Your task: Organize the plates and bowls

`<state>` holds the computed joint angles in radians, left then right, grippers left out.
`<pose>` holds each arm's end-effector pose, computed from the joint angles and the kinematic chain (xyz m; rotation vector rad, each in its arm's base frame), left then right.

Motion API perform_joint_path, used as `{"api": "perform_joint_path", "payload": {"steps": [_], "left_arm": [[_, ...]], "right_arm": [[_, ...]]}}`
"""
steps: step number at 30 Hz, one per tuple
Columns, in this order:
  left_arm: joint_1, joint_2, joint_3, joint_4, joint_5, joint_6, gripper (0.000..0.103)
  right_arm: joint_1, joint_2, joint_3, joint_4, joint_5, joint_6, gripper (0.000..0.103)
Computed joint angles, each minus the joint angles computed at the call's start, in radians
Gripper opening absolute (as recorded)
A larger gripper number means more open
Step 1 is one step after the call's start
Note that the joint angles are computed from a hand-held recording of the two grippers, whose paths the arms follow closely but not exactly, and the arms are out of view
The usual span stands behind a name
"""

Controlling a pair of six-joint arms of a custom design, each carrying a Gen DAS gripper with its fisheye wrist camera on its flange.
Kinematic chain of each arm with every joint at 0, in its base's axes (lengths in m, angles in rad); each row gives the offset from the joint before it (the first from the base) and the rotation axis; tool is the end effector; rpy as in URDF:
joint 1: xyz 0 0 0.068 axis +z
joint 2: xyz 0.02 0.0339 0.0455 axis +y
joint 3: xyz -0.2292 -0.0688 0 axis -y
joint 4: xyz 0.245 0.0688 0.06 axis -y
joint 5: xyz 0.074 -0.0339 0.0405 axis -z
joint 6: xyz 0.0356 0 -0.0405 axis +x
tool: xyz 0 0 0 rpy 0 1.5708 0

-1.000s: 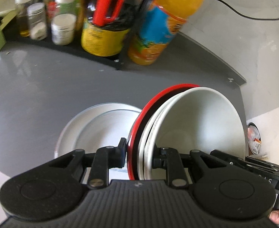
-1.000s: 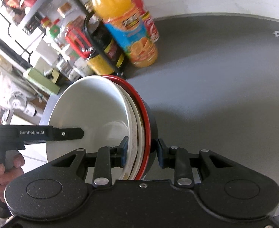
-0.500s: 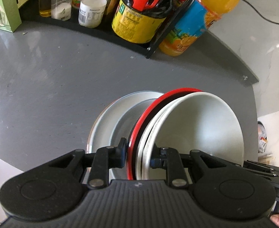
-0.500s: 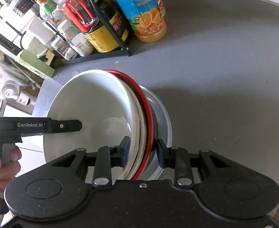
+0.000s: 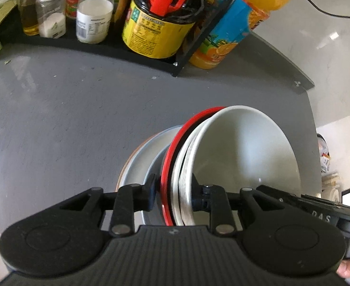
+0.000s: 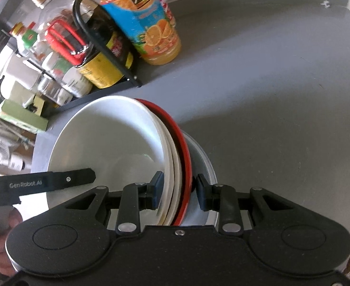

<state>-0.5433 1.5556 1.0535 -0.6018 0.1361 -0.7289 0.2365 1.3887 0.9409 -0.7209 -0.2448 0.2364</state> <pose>0.2623 -0.1641 0.1798 -0.2138 2.7864 -0.5479 0.2583 0.0711 0.1870 -0.0696 2.7714 0.4637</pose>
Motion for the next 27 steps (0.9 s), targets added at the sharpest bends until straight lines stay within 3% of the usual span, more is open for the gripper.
{"api": "perform_joint_path", "payload": {"steps": [5,8,10,11,15,17,21,27], "left_arm": [[0.022,0.028,0.024,-0.005,0.036,0.070,0.024],[0.023,0.025,0.018,0.006,0.040,0.077,0.026],[0.024,0.010,0.002,0.019,0.041,0.055,0.036],[0.024,-0.002,-0.004,0.020,0.033,0.045,0.047],[-0.013,-0.073,-0.010,-0.017,-0.078,-0.001,0.074],[-0.039,-0.107,-0.007,-0.039,-0.126,-0.025,0.077],[-0.116,-0.148,0.027,-0.110,-0.247,-0.072,0.078],[-0.299,-0.172,0.100,-0.249,-0.476,-0.291,0.081]], "right_arm": [[0.013,-0.048,-0.027,0.004,0.016,0.038,0.037],[0.009,-0.095,-0.034,-0.003,0.023,0.029,0.059],[-0.003,-0.131,-0.043,0.000,0.023,0.006,0.063],[-0.014,-0.143,-0.046,0.006,0.015,-0.003,0.068],[-0.074,-0.221,-0.081,0.025,-0.025,-0.055,0.078],[-0.104,-0.255,-0.087,0.002,-0.042,-0.096,0.081],[-0.179,-0.434,-0.168,-0.034,-0.110,-0.163,0.101],[-0.371,-0.596,-0.205,-0.194,-0.266,-0.333,0.103]]}}
